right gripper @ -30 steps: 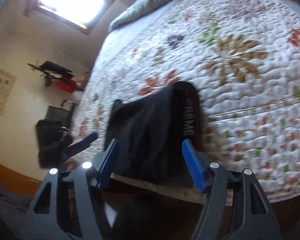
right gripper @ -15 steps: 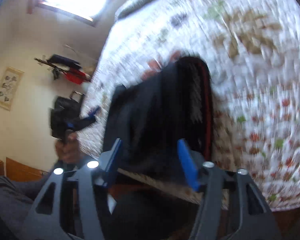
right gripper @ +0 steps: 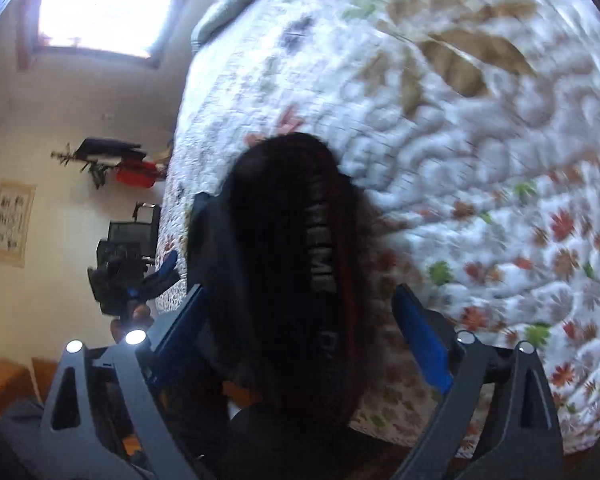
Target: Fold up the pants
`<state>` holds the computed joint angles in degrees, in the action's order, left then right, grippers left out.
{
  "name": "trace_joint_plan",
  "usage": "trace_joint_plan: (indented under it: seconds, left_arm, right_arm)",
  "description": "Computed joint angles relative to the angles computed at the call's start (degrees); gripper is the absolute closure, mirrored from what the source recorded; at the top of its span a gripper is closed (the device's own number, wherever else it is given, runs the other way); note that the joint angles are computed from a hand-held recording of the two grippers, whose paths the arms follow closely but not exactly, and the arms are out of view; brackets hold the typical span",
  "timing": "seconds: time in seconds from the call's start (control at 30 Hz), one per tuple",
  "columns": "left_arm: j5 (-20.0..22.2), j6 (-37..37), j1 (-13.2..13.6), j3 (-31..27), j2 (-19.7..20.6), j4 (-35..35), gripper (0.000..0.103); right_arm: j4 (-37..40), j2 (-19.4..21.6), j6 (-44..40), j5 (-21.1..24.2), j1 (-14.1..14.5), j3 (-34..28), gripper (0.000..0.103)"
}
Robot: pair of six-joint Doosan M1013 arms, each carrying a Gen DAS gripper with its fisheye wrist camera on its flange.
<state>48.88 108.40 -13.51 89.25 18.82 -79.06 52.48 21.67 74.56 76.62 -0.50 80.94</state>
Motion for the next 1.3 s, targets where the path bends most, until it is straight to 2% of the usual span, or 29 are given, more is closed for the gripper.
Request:
trace_joint_plan:
  seconds: [0.03,0.07,0.13,0.17,0.27,0.33,0.37,0.4,0.43,0.47,0.5,0.57,0.6,0.67,0.7,0.77,0.83,0.87,0.9,1.0,1.03,1.07,1.17,1.23,1.3]
  left_arm:
    - [0.3,0.8,0.0,-0.5,0.4,-0.7,0.023]
    - [0.7,1.1,0.0,-1.1,1.0,-1.2,0.023]
    - [1.0,0.1,0.1,-2.2,2.3,-1.1,0.024]
    - [1.1,-0.4,0.1,-2.7,2.7,-0.7,0.025]
    - [-0.8,-1.5,-0.2,-3.7,3.2,2.5,0.026]
    - [-4.7,-6.3,-0.5,-3.7,2.9,9.8,0.038]
    - [-5.5,-7.4,-0.5,-3.5,3.1,10.6,0.043]
    - [-6.8,-9.2,-0.4,-3.0,3.2,11.9,0.057]
    - [-7.2,-9.2,-0.2,-2.5,3.2,11.0,0.064]
    - [-7.6,-8.3,-0.1,-1.8,3.2,9.1,0.065]
    - [-8.0,-7.9,-0.2,-1.5,3.0,8.4,0.065]
    - [-8.8,-7.2,-0.5,-1.3,2.6,8.5,0.060]
    - [-9.3,-6.9,-0.6,-1.1,2.4,8.2,0.056]
    - [-10.7,-7.0,-0.6,-0.9,1.7,8.1,0.047]
    - [-11.7,-6.6,-0.6,-0.7,1.0,7.9,0.036]
    - [-12.6,-2.2,-0.5,0.2,-0.3,3.5,0.032]
    - [-11.3,1.3,-0.2,0.5,-0.7,-0.7,0.026]
    - [-10.2,2.6,-0.2,0.4,-0.6,-2.3,0.025]
    - [-7.2,3.0,-0.1,-0.7,0.4,-3.0,0.024]
    - [-1.8,-0.3,-0.2,-3.5,3.1,-0.5,0.024]
    - [-1.0,-1.9,-0.3,-4.2,3.9,1.2,0.024]
    - [-0.3,-4.8,-0.3,-5.2,4.8,4.4,0.024]
    - [-2.4,-5.4,0.0,-4.3,4.7,5.6,0.030]
    - [-2.8,-4.5,0.6,-3.4,4.7,1.7,0.030]
    - [-3.4,-5.2,0.6,-2.7,4.0,1.3,0.029]
  right_arm:
    - [0.1,-0.1,-0.7,0.1,0.1,-0.1,0.042]
    - [-1.0,0.1,-0.8,0.6,0.4,-0.5,0.054]
    - [-2.3,0.5,-0.5,1.0,0.9,-1.1,0.064]
    - [-2.6,0.0,-1.3,0.6,1.0,-0.6,0.075]
    - [-2.0,-0.5,-5.3,-1.6,2.5,-2.4,0.082]
    - [0.3,-1.0,-7.9,-2.9,2.5,-2.3,0.082]
    - [-1.0,-0.7,-7.4,-3.2,2.7,-2.5,0.082]
    - [-3.7,-0.4,-5.7,-3.4,2.9,-2.4,0.082]
    - [-5.0,-0.2,-4.3,-3.5,2.8,-1.9,0.081]
    - [-6.1,-0.1,-2.7,-3.8,2.5,-1.1,0.079]
    - [-5.9,-0.3,-2.0,-4.3,2.4,0.0,0.078]
    - [-5.5,-0.9,-1.7,-4.3,2.2,0.8,0.066]
    - [-6.2,-1.0,-1.3,-4.2,2.2,0.7,0.063]
    - [-7.4,-1.9,-0.9,-4.6,1.9,0.4,0.062]
    - [-7.4,-2.2,-0.7,-5.6,2.0,-0.1,0.062]
    - [-4.3,-3.0,-2.4,-7.3,1.8,-0.7,0.062]
    - [-0.3,-2.6,-4.3,-7.8,2.1,-1.8,0.062]
    - [1.4,-1.7,-4.8,-7.1,2.5,-2.8,0.062]
    - [2.6,-0.8,-5.0,-6.2,2.7,-3.5,0.062]
    - [2.1,2.4,-1.5,-5.3,4.1,-5.6,0.065]
    - [1.3,3.1,0.2,-5.4,4.3,-5.8,0.070]
    - [0.8,3.3,1.1,-5.9,4.2,-5.5,0.081]
    - [0.4,3.1,2.3,-6.7,3.2,-3.6,0.100]
    - [-0.2,2.3,2.2,-7.2,3.2,-2.5,0.100]
    - [0.2,1.1,2.0,-7.4,3.1,-1.6,0.089]
